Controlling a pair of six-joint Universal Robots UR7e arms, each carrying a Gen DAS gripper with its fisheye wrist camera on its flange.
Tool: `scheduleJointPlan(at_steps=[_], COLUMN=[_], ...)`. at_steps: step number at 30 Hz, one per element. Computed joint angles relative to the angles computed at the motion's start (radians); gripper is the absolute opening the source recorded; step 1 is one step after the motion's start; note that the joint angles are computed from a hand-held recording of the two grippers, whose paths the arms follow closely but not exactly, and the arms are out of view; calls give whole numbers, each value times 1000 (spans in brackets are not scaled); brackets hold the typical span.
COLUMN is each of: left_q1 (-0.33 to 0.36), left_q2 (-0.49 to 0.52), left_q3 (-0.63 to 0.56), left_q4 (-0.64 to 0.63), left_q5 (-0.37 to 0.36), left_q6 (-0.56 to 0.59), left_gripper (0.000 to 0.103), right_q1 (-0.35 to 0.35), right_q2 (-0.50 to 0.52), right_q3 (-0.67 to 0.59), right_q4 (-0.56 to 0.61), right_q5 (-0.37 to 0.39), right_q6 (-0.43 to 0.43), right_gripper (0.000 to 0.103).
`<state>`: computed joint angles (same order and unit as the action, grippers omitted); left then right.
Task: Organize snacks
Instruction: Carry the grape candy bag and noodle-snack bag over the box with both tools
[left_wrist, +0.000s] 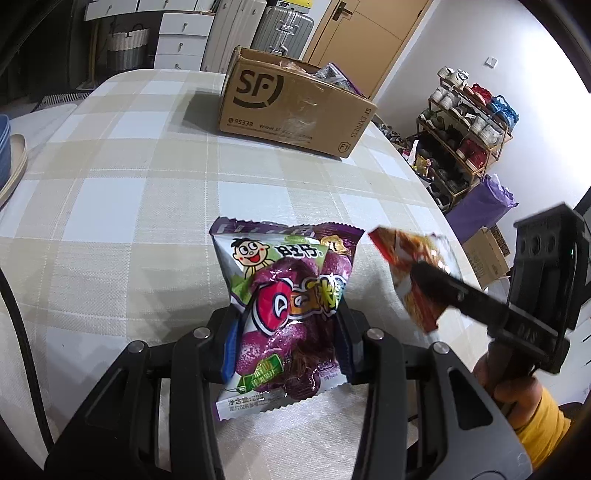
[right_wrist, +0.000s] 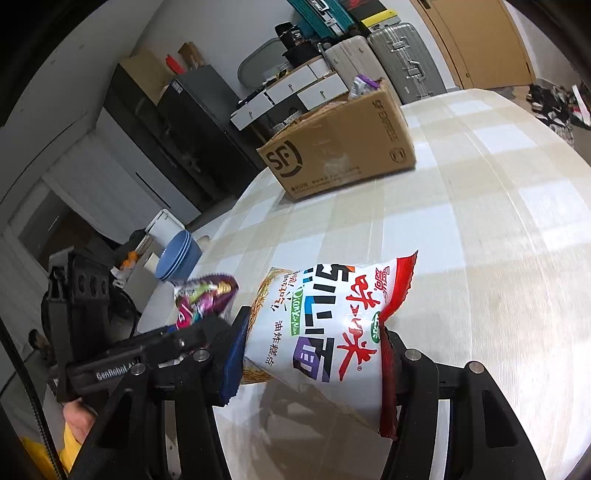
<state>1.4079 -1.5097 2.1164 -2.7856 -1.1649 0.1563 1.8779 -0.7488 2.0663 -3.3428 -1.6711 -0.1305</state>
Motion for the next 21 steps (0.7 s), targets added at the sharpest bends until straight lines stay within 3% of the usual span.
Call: scheduleJointPlan(at_steps=[11, 21], left_q1=[-45, -43], left_q2=[-20, 5], left_q3=[14, -109], left_q4=[-19, 24], left_q5=[24, -1], left_q6=[8, 40], left_gripper=[38, 38], right_q1=[15, 21], right_q2=[-23, -32], right_q3=[36, -69], right_q4=[-72, -7], right_q5=[19, 42], right_q6=[-45, -72], right_gripper=[57, 57])
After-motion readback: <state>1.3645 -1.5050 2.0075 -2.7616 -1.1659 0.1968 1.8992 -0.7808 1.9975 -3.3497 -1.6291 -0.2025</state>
